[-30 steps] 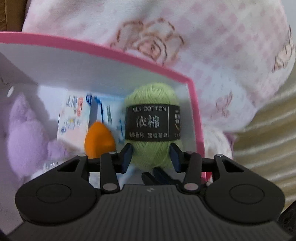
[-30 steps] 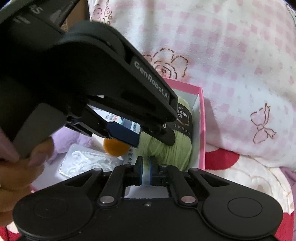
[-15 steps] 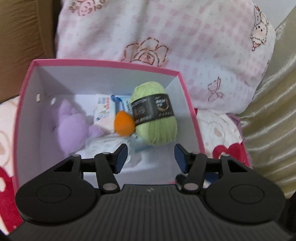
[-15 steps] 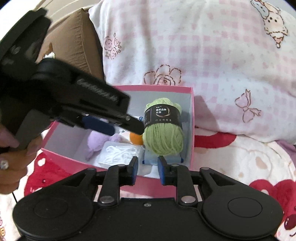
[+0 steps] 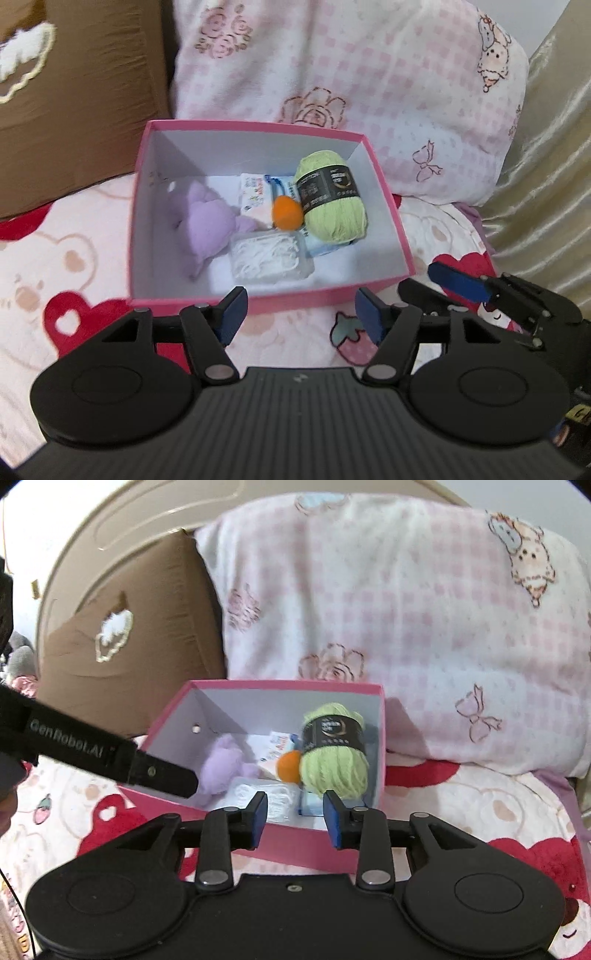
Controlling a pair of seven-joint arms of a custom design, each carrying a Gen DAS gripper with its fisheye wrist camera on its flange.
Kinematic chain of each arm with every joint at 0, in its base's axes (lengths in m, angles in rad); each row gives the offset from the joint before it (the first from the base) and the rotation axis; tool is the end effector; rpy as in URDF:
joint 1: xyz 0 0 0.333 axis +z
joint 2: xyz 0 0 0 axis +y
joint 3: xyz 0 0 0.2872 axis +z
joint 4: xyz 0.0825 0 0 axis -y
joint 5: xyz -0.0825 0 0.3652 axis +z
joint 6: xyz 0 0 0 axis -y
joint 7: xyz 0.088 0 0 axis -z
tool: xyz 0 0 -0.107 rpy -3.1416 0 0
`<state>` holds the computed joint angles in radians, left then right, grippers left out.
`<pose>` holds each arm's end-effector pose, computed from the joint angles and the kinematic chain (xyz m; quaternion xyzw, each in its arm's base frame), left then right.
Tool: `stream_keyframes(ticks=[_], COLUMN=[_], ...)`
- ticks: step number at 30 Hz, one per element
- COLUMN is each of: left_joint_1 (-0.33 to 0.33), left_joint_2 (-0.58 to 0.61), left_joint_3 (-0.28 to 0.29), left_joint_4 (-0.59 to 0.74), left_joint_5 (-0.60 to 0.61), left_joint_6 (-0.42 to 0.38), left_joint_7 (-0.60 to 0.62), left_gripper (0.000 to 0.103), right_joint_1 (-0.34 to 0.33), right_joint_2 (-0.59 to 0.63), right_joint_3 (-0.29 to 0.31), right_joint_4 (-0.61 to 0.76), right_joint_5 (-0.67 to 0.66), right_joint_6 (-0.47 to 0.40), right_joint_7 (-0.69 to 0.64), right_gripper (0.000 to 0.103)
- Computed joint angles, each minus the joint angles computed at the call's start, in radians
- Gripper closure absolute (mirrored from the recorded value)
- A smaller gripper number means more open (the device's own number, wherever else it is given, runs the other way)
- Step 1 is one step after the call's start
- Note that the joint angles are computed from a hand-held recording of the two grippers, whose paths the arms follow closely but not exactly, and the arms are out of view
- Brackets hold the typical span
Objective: Organize objects
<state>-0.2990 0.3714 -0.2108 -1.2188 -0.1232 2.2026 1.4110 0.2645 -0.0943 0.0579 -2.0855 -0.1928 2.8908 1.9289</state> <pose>0.6056 -0.3081 0.6140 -0.5739 0.7547 -0.3140 0.0493 0.5275 0.1892 0.5542 -0.6760 0.5931 -0.2445 0.3625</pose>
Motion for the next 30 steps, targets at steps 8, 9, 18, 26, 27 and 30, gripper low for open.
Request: stream_keyframes(ticks=[8,9,18,26,27,30], left_joint_1=[0.024,0.031,0.058,0.080,0.082,0.084], left_joint_2=[-0.193,-0.216,-0.335,-0.409,-0.416,-0.430], left_joint_3=[0.015,0.014,0.005,-0.003,-0.004,-0.007], left_joint_4=[-0.242,-0.269,-0.399,-0.494,-0.501,-0.515], left_joint_5=[0.049,0.046,0.111,0.074,0.072,0.068], left_joint_6=[0.065,0.073,0.098,0.121,0.119,0.121], left_joint_7=[-0.046,-0.045,-0.082,-0.039,-0.040,-0.037], left_gripper=[0.027,0.024,0.017,0.015,0.015,0.013], right_joint_1=[0.031,0.034,0.039,0.036,0.040,0.053], right_joint_2=[-0.109,-0.121,-0.186,-0.217,-0.220,-0.233], right_joint_3=[0.023,0.025,0.046,0.063,0.061,0.057], right_joint_4=[-0.066,-0.073,-0.098,-0.100,-0.102,-0.111], right_joint_5=[0.011,0.007,-0.027,-0.081,-0.079,-0.069], right_joint_6=[-0.060,-0.068,-0.109,-0.138,-0.140,-0.149], right_joint_7=[0.004,0.010,0.096,0.150,0.150,0.148], right_gripper=[0.055,0.053,0.048,0.048,0.048,0.040])
